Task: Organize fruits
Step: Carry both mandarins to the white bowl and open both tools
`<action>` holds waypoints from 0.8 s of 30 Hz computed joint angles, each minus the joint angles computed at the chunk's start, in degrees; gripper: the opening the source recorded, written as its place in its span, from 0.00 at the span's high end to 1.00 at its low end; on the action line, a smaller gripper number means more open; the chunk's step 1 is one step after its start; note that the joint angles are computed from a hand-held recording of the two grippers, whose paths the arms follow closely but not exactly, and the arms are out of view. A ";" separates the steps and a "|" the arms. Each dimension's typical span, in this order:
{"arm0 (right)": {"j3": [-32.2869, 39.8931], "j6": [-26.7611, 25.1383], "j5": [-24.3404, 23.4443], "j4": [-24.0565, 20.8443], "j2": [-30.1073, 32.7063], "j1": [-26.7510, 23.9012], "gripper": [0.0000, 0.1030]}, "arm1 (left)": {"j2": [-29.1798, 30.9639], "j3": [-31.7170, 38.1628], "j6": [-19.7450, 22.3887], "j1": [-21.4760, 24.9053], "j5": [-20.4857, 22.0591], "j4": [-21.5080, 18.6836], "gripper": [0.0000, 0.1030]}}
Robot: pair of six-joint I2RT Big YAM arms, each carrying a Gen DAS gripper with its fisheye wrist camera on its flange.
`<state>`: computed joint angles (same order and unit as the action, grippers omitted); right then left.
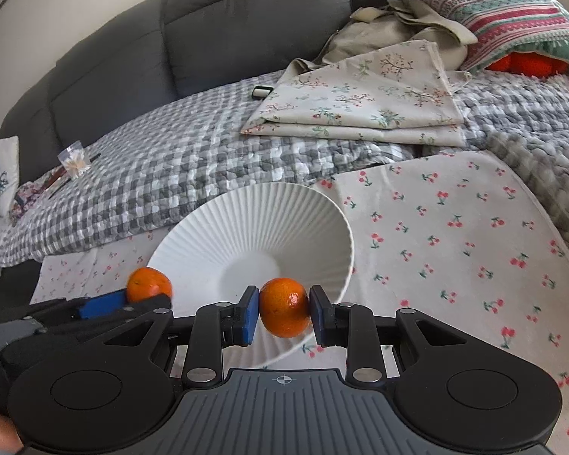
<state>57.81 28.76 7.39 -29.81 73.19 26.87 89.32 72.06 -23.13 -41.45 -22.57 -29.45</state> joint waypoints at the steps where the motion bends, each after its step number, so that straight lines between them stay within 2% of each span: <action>1: 0.16 -0.09 -0.10 0.30 0.61 -0.02 0.73 | 0.29 0.06 0.43 0.03 -0.01 0.24 0.64; 6: 0.62 -1.09 -0.57 1.46 3.22 0.26 0.73 | 1.66 0.32 2.26 0.06 0.40 0.64 0.63; 13: -0.28 -0.41 -0.46 3.53 3.60 0.47 0.70 | 1.81 -0.28 3.67 -0.25 -1.28 2.21 0.61; 14: -0.28 -0.33 -0.35 3.49 3.57 0.54 0.70 | 1.63 -0.37 3.81 -0.27 -1.55 2.36 0.59; 16: -0.29 -0.11 -0.25 3.10 3.29 0.58 0.70 | 1.09 -0.59 3.63 -0.11 -1.80 2.54 0.49; 17: -0.26 0.24 -0.31 3.03 3.12 0.50 0.67 | 0.65 -0.84 3.33 0.03 -1.91 2.78 0.43; 18: -0.35 0.70 -0.41 3.05 2.80 0.36 0.65 | 0.22 -1.08 3.07 0.18 -2.01 2.93 0.42; 24: -1.10 4.37 -1.88 3.21 -0.68 -1.67 0.45 | -2.59 -2.23 -0.63 1.34 0.13 2.44 0.42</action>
<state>56.71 33.13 5.51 -26.60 72.51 25.20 86.73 69.83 -23.76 -40.12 -22.45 -27.01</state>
